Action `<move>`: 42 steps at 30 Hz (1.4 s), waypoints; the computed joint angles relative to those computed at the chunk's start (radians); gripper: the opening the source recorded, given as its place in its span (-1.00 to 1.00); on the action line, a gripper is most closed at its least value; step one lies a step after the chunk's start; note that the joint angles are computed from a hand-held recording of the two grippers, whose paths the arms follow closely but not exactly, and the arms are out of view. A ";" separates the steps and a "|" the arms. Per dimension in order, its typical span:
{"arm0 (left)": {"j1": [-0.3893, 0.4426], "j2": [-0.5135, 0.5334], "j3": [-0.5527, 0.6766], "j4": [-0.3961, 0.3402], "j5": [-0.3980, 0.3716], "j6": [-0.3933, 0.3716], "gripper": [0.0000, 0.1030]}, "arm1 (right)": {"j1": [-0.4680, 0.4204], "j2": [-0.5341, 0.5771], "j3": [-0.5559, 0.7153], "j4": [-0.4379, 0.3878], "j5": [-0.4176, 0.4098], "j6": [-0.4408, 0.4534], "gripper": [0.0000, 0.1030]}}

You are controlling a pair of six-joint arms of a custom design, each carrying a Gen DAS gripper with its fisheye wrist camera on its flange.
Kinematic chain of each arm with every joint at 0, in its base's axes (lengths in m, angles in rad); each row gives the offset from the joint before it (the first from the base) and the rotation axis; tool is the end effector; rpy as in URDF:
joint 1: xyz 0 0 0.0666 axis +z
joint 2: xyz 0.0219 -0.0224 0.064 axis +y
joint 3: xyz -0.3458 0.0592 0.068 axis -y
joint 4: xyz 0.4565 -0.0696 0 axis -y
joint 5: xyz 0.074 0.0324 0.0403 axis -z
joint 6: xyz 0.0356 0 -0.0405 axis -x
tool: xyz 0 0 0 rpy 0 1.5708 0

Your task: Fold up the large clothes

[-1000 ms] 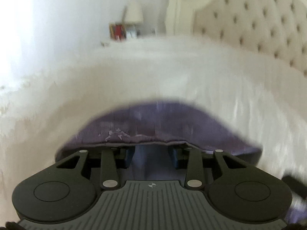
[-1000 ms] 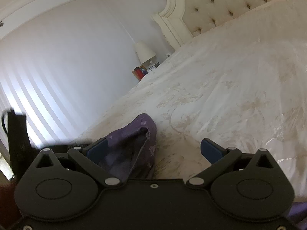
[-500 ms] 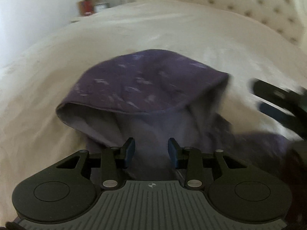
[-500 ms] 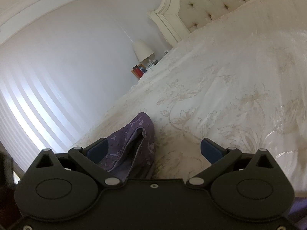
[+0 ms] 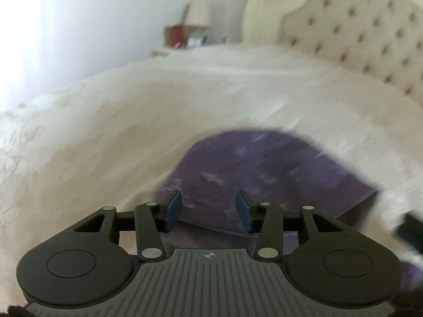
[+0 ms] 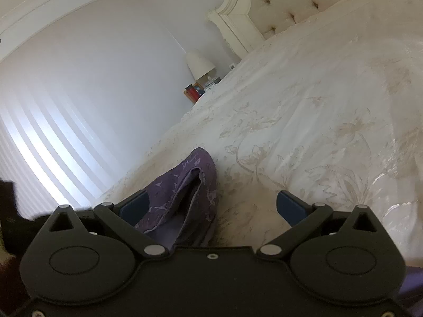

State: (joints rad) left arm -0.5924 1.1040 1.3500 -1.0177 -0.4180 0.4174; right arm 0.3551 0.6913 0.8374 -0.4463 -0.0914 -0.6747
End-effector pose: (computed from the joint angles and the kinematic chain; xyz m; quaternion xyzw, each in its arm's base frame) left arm 0.3778 -0.2374 0.5067 -0.0016 0.9048 -0.0168 0.4255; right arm 0.3318 0.1261 0.4374 0.1012 0.7981 0.3239 0.4978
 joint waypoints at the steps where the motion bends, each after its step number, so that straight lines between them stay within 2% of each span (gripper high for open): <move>1: 0.004 0.024 0.013 -0.050 -0.023 0.008 -0.14 | -0.003 0.000 -0.001 0.000 -0.004 -0.004 0.99; 3: 0.016 0.039 0.008 -0.116 -0.027 0.034 -0.09 | -0.008 0.000 -0.002 -0.002 -0.012 -0.014 0.99; 7: 0.018 -0.033 -0.045 -0.078 0.001 0.115 -0.11 | -0.014 0.006 -0.003 -0.008 -0.019 -0.035 0.99; 10: -0.014 -0.092 -0.061 -0.050 -0.035 0.154 -0.12 | -0.011 0.013 0.000 -0.016 -0.014 -0.032 0.99; 15: -0.168 -0.173 -0.109 -0.023 -0.083 0.183 -0.11 | 0.005 0.017 0.002 -0.022 0.012 -0.004 0.99; 18: -0.266 -0.198 -0.166 -0.016 -0.101 0.174 -0.11 | 0.013 0.010 -0.008 -0.010 0.022 0.006 0.99; 20: -0.316 -0.191 -0.193 -0.015 -0.132 0.133 -0.11 | 0.016 0.007 -0.013 -0.003 0.026 0.011 0.99; 24: -0.339 -0.209 -0.256 0.041 -0.184 0.104 -0.10 | 0.019 -0.003 -0.027 0.020 0.029 0.012 0.99; 27: -0.343 -0.265 -0.321 0.092 -0.183 0.136 -0.10 | 0.022 -0.011 -0.038 0.046 0.025 0.024 0.99; 30: -0.368 -0.263 -0.329 0.093 -0.217 0.162 -0.09 | 0.030 -0.024 -0.057 0.094 0.026 0.040 0.99; 32: -0.373 -0.247 -0.317 0.075 -0.226 0.159 -0.09 | 0.033 -0.045 -0.086 0.160 0.025 0.048 0.99; 35: -0.354 -0.262 -0.330 0.090 -0.186 0.177 -0.09 | 0.037 -0.068 -0.130 0.260 0.026 0.058 0.99; 38: -0.339 -0.272 -0.341 0.105 -0.160 0.186 -0.08 | 0.020 -0.058 -0.138 0.262 0.023 0.006 0.99; 42: -0.356 -0.242 -0.317 0.076 -0.199 0.179 -0.07 | -0.027 -0.043 -0.141 0.245 0.015 -0.134 0.90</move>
State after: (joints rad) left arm -0.9488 0.8622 1.0333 -0.9418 -0.6172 0.5968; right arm 0.3283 0.6483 0.6965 -0.2010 -0.0769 -0.8083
